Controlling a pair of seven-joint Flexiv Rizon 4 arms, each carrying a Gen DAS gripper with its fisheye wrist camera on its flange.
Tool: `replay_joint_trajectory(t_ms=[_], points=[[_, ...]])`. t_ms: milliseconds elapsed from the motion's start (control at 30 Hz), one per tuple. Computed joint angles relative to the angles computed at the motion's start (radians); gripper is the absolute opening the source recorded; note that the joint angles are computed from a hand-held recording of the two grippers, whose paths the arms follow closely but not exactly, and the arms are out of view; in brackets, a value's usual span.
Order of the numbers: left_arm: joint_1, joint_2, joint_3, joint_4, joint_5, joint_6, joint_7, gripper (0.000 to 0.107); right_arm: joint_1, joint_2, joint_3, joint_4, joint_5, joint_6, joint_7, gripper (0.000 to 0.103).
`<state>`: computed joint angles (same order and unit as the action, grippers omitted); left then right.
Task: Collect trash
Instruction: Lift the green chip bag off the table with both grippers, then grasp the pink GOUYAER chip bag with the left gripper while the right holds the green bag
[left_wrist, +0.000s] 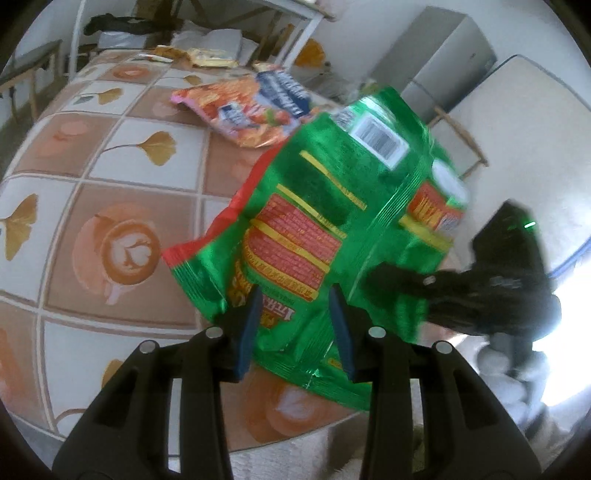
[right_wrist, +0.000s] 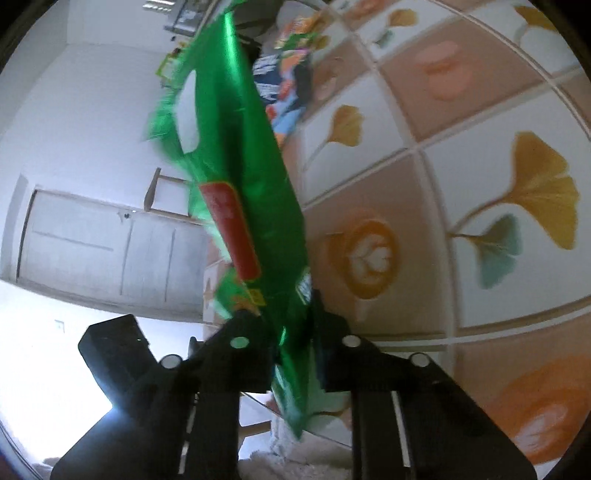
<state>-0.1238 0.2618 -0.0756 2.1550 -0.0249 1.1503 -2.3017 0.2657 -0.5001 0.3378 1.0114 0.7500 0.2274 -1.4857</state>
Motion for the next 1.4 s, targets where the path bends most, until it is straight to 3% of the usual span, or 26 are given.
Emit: replay_joint_trajectory(t_ms=[100,200,300,333,400,467,533,700,867,1033,1200,1333,1400], points=[[0.002,0.011,0.019,0.004,-0.002,0.073,0.036,0.040,-0.016,-0.015,-0.015,-0.027,-0.014,-0.031,0.021,0.013],[0.080,0.010,0.008,-0.061,0.067,0.029,0.028,0.050,-0.034,-0.022,-0.036,-0.046,-0.045,-0.051,0.048,0.012],[0.111,-0.039,0.040,-0.132,0.055,0.023,0.080,0.061,-0.050,-0.015,-0.052,-0.055,-0.077,-0.051,0.063,0.012],[0.121,-0.064,0.051,-0.165,0.040,0.010,0.115,0.063,-0.057,-0.007,-0.054,-0.049,-0.085,-0.047,0.061,0.012],[0.094,-0.142,0.097,-0.226,-0.082,0.019,0.290,0.080,-0.069,0.009,-0.058,-0.035,-0.093,-0.031,0.055,0.012],[0.098,-0.238,0.123,-0.319,-0.225,-0.054,0.512,0.083,-0.073,0.022,-0.063,-0.021,-0.104,-0.016,0.059,0.012],[0.136,-0.304,0.124,-0.417,-0.168,-0.144,0.520,0.083,-0.082,0.053,-0.061,0.020,-0.103,-0.004,0.062,0.012],[0.206,-0.458,0.112,-0.586,-0.256,-0.317,0.671,0.083,-0.064,0.032,-0.062,-0.001,-0.107,0.003,0.087,0.012],[0.204,-0.543,0.118,-0.680,-0.195,-0.464,0.682,0.079,-0.073,0.008,-0.052,-0.036,-0.092,-0.027,0.093,0.012],[0.176,-0.490,0.119,-0.583,-0.194,-0.399,0.655,0.062,-0.071,0.000,-0.049,-0.046,-0.094,-0.031,0.076,0.012],[0.124,-0.387,0.132,-0.499,-0.119,-0.430,0.493,0.058,-0.088,-0.013,-0.051,-0.063,-0.091,-0.053,0.051,0.012],[0.097,-0.270,0.123,-0.360,-0.165,-0.399,0.358,0.059,-0.086,-0.012,-0.051,-0.065,-0.098,-0.060,0.038,0.012],[0.076,-0.197,0.119,-0.251,-0.223,-0.334,0.285,0.063,-0.081,-0.014,-0.052,-0.074,-0.106,-0.068,0.033,0.012]])
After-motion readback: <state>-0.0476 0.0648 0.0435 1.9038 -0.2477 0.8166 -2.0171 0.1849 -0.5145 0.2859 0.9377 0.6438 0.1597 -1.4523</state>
